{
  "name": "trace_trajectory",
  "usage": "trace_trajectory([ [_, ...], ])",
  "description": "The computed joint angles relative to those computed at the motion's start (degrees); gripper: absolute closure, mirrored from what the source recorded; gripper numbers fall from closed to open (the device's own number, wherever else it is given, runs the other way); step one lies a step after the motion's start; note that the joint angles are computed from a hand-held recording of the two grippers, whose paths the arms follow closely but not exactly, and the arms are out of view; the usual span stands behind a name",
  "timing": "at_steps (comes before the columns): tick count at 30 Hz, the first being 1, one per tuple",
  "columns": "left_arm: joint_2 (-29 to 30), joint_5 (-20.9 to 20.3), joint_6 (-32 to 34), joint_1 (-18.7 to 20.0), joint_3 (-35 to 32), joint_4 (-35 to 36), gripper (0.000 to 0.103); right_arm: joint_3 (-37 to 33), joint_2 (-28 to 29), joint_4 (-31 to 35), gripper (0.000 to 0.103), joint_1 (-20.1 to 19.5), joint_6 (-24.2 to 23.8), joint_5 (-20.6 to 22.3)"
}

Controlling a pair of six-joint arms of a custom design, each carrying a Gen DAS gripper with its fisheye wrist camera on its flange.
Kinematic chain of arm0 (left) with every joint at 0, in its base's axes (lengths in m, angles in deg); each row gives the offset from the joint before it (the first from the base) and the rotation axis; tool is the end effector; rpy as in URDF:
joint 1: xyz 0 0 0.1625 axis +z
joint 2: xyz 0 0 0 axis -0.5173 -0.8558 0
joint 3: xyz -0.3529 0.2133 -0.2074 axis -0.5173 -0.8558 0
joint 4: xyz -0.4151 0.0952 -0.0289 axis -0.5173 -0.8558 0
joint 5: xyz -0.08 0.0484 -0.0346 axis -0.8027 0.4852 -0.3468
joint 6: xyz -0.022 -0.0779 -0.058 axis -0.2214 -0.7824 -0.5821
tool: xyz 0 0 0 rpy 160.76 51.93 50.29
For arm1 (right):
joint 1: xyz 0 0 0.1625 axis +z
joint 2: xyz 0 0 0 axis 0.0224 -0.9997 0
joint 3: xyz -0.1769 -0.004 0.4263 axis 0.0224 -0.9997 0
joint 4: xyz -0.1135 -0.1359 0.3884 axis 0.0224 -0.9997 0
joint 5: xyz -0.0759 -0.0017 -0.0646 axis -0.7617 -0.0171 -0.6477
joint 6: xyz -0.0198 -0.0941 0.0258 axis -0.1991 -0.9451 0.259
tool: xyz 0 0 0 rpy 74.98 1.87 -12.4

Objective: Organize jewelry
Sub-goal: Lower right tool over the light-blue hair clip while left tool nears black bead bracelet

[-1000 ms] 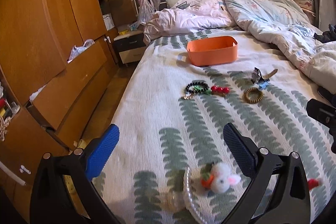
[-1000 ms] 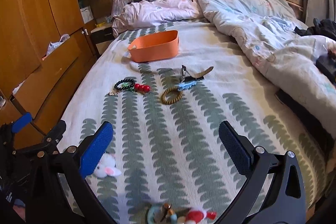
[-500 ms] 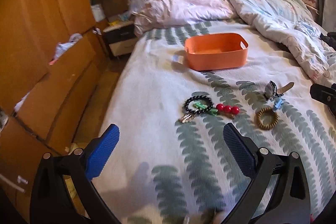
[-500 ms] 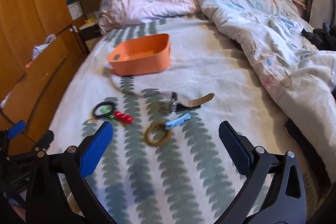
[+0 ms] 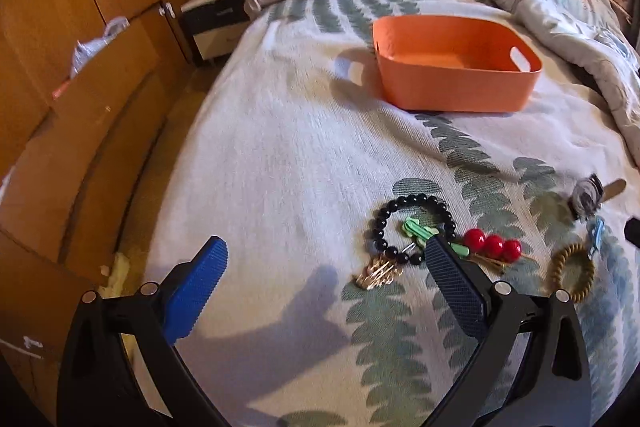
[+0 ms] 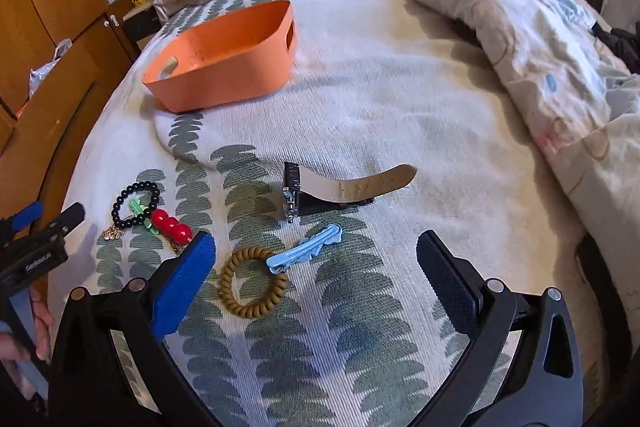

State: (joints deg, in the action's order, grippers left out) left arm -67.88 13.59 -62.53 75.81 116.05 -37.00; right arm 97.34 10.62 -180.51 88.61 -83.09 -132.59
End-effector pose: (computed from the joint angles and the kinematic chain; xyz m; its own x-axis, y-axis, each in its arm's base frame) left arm -0.3115 -0.6222 0.0581 -0.5690 -0.3929 -0.7224 0.2151 0.7768 -0.5919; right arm 0.0936 -0.7195 0.2936 -0.7360 -0.3457 0.5821 -0.5555 0.7999 -0.2273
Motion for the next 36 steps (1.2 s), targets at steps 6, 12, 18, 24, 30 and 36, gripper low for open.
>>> trace_trajectory([
  [6, 2.4, -0.7, 3.1, 1.0, -1.6, -3.3, 0.005, -0.4, 1.4, -0.2, 0.003, 0.0, -0.6, -1.2],
  [12, 4.5, -1.6, -1.4, 2.8, -6.3, 5.4, 0.005, -1.3, 2.6, -0.1, 0.003, -0.5, -0.4, -2.1],
  [18, 5.0, -1.7, -1.9, 3.9, -7.4, 6.4, 0.005, -2.7, 3.9, 0.0, 0.005, -0.5, -0.2, -3.2],
  [24, 5.9, -2.4, -0.7, 4.8, -8.5, 5.6, 0.005, -4.0, 4.3, 3.1, 0.01, -0.9, 1.8, -3.3],
  [30, 6.0, -3.3, 1.3, 5.3, -8.5, 2.8, 0.005, -5.2, 4.9, 5.7, 0.01, -1.4, 4.3, -3.3],
  [36, 5.8, -3.1, 2.0, 5.7, -8.1, 0.5, 0.005, -4.9, 5.5, 3.5, 0.014, -1.2, 4.5, -4.1],
])
